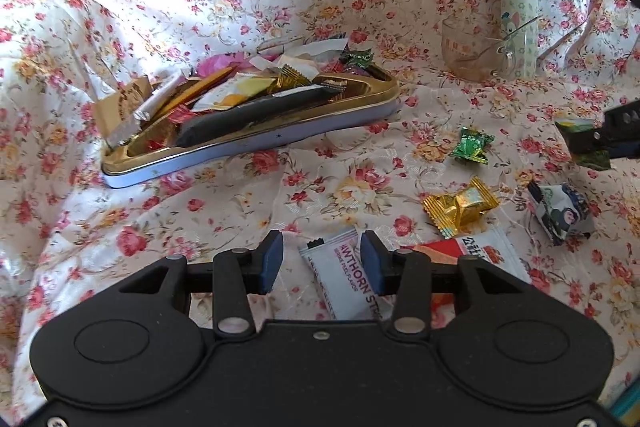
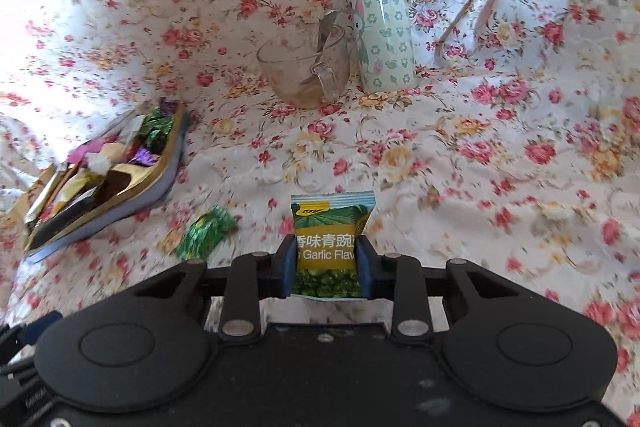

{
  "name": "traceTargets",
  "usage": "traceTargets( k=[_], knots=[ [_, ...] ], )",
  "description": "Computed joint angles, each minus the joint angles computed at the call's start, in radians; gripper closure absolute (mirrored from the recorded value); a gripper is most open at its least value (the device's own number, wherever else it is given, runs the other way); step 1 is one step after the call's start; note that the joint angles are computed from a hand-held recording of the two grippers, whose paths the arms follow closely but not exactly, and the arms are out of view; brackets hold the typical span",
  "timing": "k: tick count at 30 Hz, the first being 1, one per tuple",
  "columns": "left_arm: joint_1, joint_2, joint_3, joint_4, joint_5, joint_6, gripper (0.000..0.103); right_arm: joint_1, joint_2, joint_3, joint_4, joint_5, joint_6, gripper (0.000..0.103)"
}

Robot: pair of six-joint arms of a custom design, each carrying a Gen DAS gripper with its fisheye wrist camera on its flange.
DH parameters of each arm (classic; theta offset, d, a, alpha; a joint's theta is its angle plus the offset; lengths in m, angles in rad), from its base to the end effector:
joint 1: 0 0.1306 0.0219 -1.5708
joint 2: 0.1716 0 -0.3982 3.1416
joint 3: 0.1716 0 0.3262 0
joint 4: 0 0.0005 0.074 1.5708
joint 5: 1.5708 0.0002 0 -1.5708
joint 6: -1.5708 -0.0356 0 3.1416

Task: Organize snacks
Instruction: 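Grasp the green garlic-flavour pea packet with the right tool while the left tool grasps the HAWTHORN STRIP packet, then carry the HAWTHORN STRIP packet and green pea packet over the gold tray with both tools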

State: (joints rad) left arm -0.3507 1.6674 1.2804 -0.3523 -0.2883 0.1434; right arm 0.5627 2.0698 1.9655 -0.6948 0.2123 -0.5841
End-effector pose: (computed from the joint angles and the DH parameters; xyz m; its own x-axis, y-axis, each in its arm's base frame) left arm 0.4816 -0.1659 0.3184 -0.6451 0.0901 -0.7587 0.0403 0.9957 0.0840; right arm 0.5706 0.3504 0.3305 -0.7248 0.1802 -0.6650 0.0030 0.9660 0.2586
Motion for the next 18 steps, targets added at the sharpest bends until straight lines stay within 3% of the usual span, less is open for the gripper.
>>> traceTargets(
  k=[6, 13, 15, 16, 18],
  knots=[
    [0.002, 0.008, 0.041, -0.120, 0.028, 0.059, 0.050, 0.007, -0.096, -0.159, 0.087, -0.041, -0.038, 0.071],
    [-0.001, 0.036, 0.081, -0.170, 0.014, 0.115, 0.050, 0.033, -0.179, -0.287, 0.144, -0.073, -0.032, 0.071],
    [-0.002, 0.043, 0.104, -0.202, 0.017, 0.144, 0.060, 0.044, -0.197, -0.312, 0.154, -0.079, -0.029, 0.071],
    [-0.003, 0.048, 0.117, -0.221, 0.017, 0.159, 0.073, 0.049, -0.204, -0.321, 0.157, -0.083, -0.026, 0.071],
    [-0.012, 0.062, 0.160, -0.289, -0.008, 0.193, 0.074, 0.061, -0.220, -0.341, 0.160, -0.085, -0.026, 0.071]
  ],
)
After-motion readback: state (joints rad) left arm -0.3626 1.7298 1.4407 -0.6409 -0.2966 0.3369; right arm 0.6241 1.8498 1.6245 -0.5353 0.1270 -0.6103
